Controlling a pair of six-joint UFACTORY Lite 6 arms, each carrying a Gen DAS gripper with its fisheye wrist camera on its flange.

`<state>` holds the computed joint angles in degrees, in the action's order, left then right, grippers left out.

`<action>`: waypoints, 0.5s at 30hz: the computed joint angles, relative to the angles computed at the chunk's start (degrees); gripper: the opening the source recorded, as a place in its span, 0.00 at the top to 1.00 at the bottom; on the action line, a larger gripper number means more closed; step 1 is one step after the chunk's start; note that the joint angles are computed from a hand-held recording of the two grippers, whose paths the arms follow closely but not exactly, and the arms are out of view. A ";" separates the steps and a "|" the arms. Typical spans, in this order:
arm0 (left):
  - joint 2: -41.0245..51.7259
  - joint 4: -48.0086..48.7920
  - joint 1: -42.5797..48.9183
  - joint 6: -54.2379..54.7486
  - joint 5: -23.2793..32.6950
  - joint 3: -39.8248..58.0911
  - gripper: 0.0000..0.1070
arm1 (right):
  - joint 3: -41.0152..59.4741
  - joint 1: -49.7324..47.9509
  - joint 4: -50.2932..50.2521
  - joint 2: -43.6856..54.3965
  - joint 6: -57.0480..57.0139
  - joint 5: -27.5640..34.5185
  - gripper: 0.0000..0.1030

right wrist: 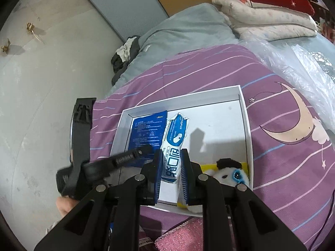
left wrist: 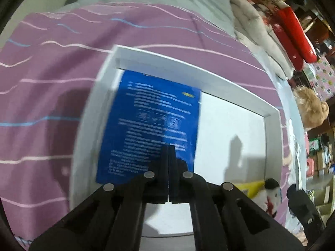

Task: Organize soft objects
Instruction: 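Lower the blue packet and bandage strip into the tray and open both grippers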

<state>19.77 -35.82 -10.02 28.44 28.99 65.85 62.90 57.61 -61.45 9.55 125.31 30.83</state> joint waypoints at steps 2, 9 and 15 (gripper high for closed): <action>-0.64 4.87 -0.50 -4.54 -1.29 -0.51 0.99 | -0.25 -0.39 -0.60 0.06 0.93 -0.95 0.85; -1.90 12.55 -2.06 -11.77 -4.92 -2.23 0.99 | -0.65 -1.04 -1.59 0.44 1.60 -2.57 0.85; -4.07 5.77 -0.41 -4.28 -0.11 -1.14 0.99 | -0.16 -1.42 -0.61 0.82 -0.80 -3.59 0.85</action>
<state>15.69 -30.05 -10.43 24.15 28.87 64.70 62.73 56.19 -62.06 10.36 124.51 27.24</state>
